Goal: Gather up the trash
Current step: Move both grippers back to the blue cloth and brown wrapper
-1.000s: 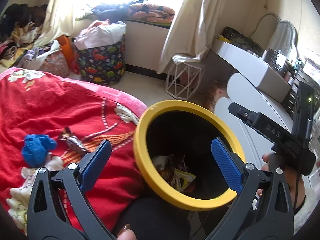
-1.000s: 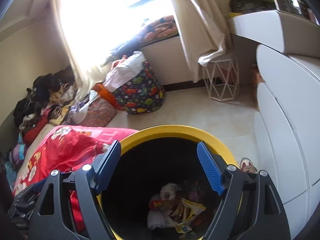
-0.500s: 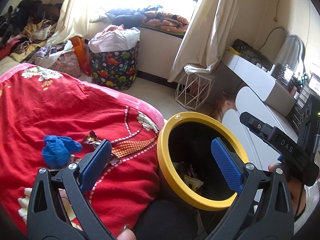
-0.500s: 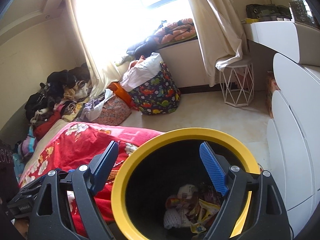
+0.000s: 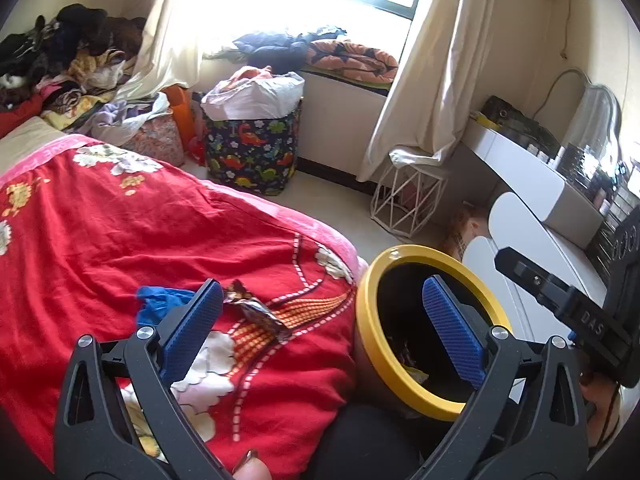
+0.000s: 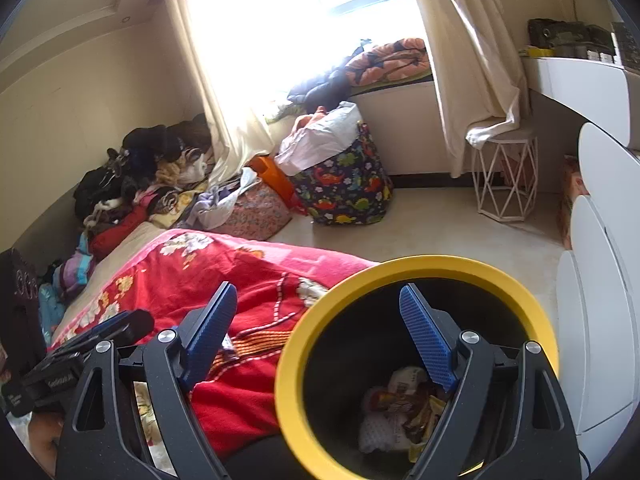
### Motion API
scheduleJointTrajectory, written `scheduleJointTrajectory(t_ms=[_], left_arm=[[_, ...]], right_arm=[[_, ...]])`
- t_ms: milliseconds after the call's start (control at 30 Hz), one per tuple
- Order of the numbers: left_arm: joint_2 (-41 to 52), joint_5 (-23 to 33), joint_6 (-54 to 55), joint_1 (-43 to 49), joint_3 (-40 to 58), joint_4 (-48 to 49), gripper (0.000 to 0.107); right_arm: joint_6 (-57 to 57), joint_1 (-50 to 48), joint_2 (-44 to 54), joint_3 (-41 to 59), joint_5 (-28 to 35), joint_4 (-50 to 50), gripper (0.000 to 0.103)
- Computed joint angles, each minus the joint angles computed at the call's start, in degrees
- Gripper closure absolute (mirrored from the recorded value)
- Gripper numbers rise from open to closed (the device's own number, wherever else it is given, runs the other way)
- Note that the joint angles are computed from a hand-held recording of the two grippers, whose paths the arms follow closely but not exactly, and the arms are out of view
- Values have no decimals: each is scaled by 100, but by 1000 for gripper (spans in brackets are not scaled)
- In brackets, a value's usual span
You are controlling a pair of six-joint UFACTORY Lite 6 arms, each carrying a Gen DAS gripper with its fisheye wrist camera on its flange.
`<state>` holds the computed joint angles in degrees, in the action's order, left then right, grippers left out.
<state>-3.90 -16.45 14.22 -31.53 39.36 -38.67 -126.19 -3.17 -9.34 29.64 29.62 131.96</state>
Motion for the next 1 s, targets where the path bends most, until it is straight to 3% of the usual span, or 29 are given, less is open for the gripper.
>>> scheduleJointTrajectory(t_ms=[333,633,1000], left_arm=[[-673,141,147,441,-455,-32,15],[-1125,320,-505,1002,-787,704,15],[-1280,442,-2488,1841,-1005,2741,15]], right_arm=[[-31,775,-324,-25,-304,176,22],[-422,1524,-171,126,-573,661,22],[-1099,2430,254,414,-838,1436,22]])
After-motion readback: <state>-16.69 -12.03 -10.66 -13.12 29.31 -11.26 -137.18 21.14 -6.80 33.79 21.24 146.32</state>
